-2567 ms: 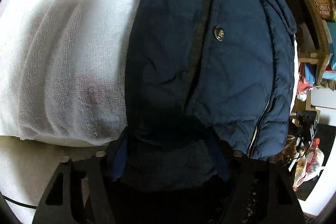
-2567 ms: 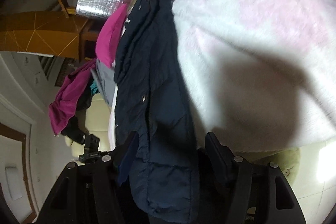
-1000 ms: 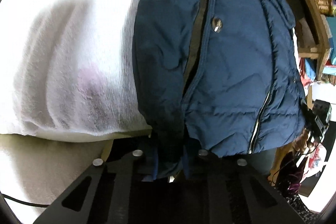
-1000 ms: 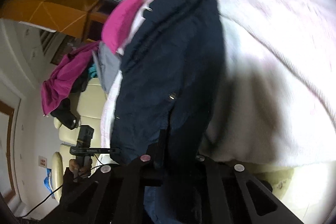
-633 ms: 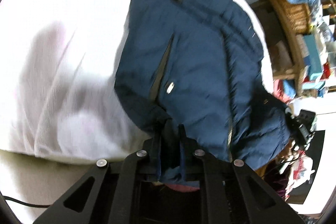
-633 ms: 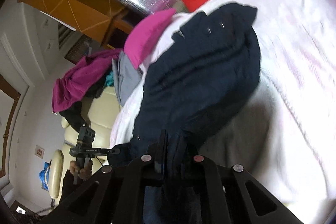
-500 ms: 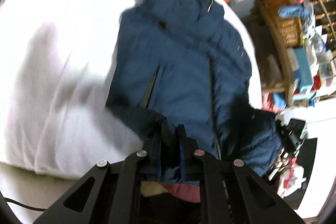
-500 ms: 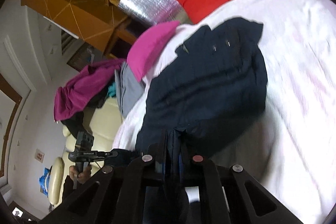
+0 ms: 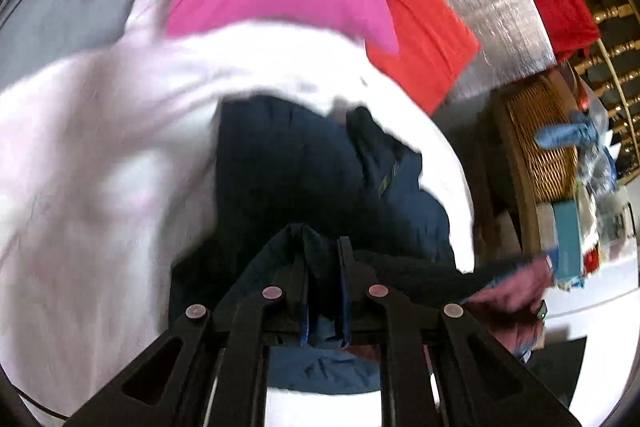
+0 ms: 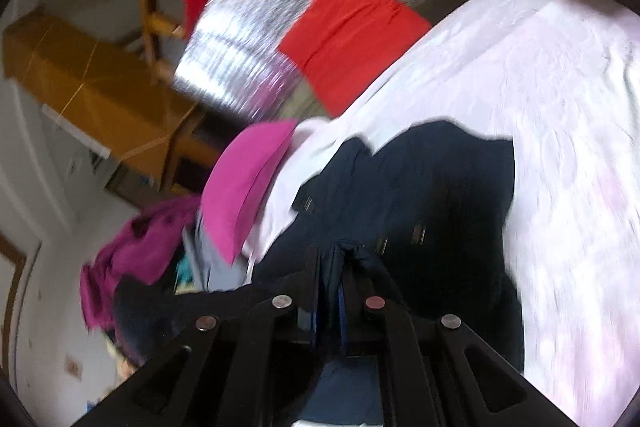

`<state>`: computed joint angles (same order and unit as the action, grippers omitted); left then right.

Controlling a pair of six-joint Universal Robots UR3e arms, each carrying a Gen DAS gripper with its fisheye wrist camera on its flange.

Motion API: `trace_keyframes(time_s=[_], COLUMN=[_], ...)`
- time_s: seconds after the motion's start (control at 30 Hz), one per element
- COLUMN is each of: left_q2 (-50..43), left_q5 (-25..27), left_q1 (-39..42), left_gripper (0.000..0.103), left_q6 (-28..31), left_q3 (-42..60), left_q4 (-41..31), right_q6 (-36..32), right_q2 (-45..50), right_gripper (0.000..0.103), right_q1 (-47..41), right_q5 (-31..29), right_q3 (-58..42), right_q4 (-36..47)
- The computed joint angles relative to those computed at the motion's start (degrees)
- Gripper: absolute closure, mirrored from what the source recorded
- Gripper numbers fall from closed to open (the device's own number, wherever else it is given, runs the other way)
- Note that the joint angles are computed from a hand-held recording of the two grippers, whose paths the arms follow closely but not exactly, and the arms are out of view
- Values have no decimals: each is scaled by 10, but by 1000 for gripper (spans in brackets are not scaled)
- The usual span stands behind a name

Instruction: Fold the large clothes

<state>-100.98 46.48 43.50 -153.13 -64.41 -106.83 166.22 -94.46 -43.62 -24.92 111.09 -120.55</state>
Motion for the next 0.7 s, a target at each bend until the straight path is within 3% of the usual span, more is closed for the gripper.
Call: trace_keyframes(time_s=[0.07, 0.13, 0.23, 0.37, 0.47, 0.53, 0.6, 0.63, 0.67, 0.7], left_q2=[-63, -122, -212, -271, -290, -266, -219, -190, -159, -119], left_q5=[17, 48, 64, 48, 2, -64, -139, -165, -170, -160], left_q1=[-41, -80, -112, -121, -109, -89, -64, -49, -38, -25], left_gripper=[91, 91, 91, 87, 81, 67, 50, 33, 24, 16], left_q6=[-72, -139, -198, -233, -269, -296, -328, -359, -407, -456], left_q3=[50, 87, 149, 164, 151, 75, -45, -105, -165, -225], left_q4=[77, 161, 214, 276, 297, 369, 487, 553, 640, 728], right_q6=[136, 232, 308, 370, 385, 400, 427, 449, 466, 463], right_q2=[115, 216, 320, 400, 429, 426, 397, 369, 341, 301], right_gripper=[96, 96, 96, 96, 90, 87, 70, 36, 7, 5], right_q1=[42, 77, 105, 109, 92, 78, 57, 42, 20, -5], right_q5=[-30, -70, -97, -77, -23, 4, 10, 1, 1, 10], right_q3=[-47, -115, -196, -265, -278, -248, -187, -140, -93, -39], right_q4=[-166, -258, -304, -309, -299, -337, -418, -476, -531, -570])
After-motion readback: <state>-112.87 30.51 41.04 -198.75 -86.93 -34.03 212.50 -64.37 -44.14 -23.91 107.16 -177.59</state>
